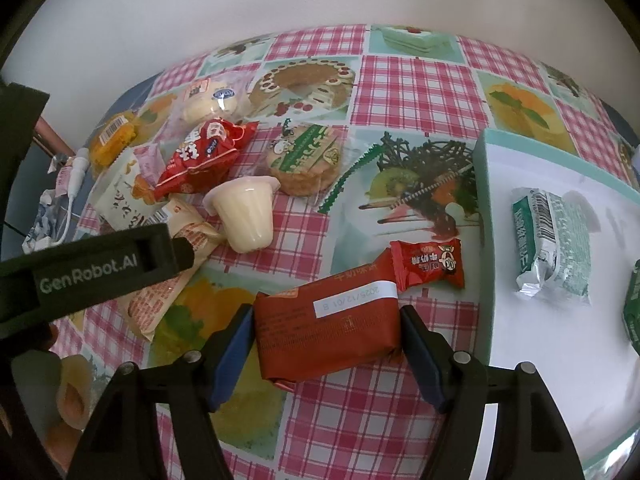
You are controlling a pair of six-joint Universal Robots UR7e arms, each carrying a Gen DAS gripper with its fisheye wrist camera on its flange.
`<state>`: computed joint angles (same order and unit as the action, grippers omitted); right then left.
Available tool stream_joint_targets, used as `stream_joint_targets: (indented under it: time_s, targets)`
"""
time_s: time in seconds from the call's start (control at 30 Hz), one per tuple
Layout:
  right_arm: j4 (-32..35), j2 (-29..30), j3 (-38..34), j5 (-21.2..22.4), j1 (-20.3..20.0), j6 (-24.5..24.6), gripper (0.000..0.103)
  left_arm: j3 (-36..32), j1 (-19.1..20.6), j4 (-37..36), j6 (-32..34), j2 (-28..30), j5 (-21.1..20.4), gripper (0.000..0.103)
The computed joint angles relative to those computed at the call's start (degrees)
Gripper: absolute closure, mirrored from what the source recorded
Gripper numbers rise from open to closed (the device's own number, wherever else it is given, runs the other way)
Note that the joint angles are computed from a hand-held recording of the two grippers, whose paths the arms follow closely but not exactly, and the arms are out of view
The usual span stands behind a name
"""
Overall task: Organize snacks
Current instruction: 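Grasp the red box with the right tool while the left tool reaches toward the barcode bread packet, then grasp the barcode bread packet with the left tool while the right tool holds the red box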
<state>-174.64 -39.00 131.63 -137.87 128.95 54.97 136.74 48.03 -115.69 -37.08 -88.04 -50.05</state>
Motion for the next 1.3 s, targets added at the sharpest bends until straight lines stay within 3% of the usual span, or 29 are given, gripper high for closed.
stream_joint_targets:
  time_s: [0.53,0.6,0.63,0.83,1.0,1.3]
  targets:
    - [2.68,-1.52,0.17,-0.78,1.05,1.56,0.032,2.03,-0.88,-0.85,0.72,-1.26,-2.09,0.034]
    - [3.1,-1.76,0.06,-1.01,1.34,1.81,0.032,2.36,-0.27,-1.96,1.74,-1.98,-2.65,0.041]
    - [3.26,-1.89,0.06,-1.05,1.44,1.87,0.032,2.34,0.22,-2.65,2.51,-2.44,-3.34,0.05]
    - [3.56,-2.64,0.13,-1.29,2.07,1.98,0.032,1.88,0.54,-2.38,2.62,-3.26,-4.22,0.059]
    - [2.72,-3.57,0.63,-1.59,2.55,2.12,0.032,1.61,-0.16,-0.2,1.9,-5.48,-3.91,0.06]
    - [4.73,-6.4,0.9,-2.95,4.46,4.25,0.032,-0.58,-5.39,8.15,-1.39,-12.62,-3.18,0.06]
